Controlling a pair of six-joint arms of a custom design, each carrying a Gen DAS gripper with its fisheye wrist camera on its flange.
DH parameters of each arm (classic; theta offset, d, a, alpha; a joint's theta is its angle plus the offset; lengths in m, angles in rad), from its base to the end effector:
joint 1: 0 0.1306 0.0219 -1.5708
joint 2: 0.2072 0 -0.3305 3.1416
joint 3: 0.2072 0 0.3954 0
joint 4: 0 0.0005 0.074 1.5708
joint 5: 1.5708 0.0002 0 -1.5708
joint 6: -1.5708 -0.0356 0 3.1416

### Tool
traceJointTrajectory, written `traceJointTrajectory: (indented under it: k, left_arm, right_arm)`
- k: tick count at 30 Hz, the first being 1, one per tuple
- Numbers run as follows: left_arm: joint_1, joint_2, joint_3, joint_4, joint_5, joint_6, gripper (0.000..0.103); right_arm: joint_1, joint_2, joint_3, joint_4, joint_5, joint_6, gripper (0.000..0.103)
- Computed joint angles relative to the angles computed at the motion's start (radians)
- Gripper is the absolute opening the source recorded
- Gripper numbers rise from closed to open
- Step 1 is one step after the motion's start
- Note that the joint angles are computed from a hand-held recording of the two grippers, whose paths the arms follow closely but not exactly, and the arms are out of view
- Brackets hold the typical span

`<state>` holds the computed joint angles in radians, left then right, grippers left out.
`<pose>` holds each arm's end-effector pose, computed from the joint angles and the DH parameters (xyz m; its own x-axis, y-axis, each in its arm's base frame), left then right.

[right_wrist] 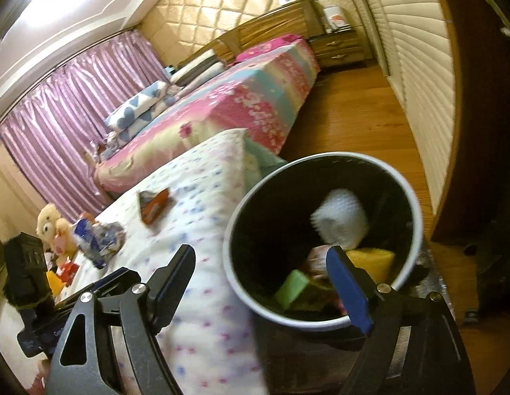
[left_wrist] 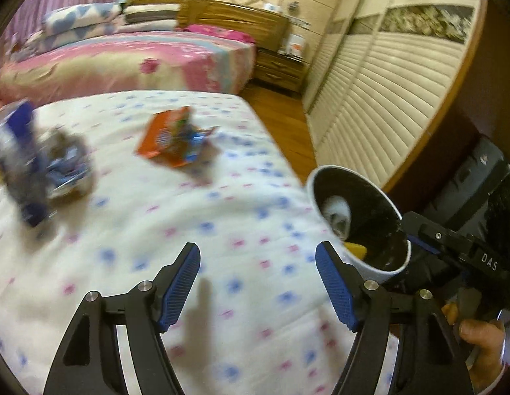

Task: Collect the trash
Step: 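Move both open tools back over the remaining items on the bed, then grasp the blue bottle in clear plastic with the left tool while the right tool grasps the orange snack bag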

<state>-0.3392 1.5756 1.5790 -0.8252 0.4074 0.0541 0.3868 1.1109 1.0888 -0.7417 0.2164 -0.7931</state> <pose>0.5226 -0.1999 0.3768 -0.7199 0.2014 -0.6642 0.5218 0.7881 -0.3266 0.3856 0.1482 0.3665 -0.6096 0.5031 -0.6126 0.2987 0.8616 0.4104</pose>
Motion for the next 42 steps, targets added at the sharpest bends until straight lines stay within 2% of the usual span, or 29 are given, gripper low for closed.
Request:
traceJointTrajectory:
  k: [10, 20, 29, 42]
  left_arm:
    - [0.110, -0.097, -0.104, 0.007, -0.040, 0.051, 0.072]
    - [0.188, -0.117, -0.124, 0.008, -0.063, 0.087, 0.072]
    - [0.205, -0.066, -0.062, -0.007, -0.094, 0.112, 0.072]
    - [0.207, 0.081, 0.098, 0.001, -0.113, 0.122, 0.072]
  right_arm:
    - [0.070, 0.133, 0.097, 0.043, -0.045, 0.009, 0.083]
    - [0.100, 0.269, 0.208, 0.052, -0.101, 0.032, 0.083]
    - [0.107, 0.390, 0.332, 0.053, -0.130, 0.065, 0.083]
    - [0.076, 0.558, 0.513, 0.039, -0.166, 0.089, 0.083]
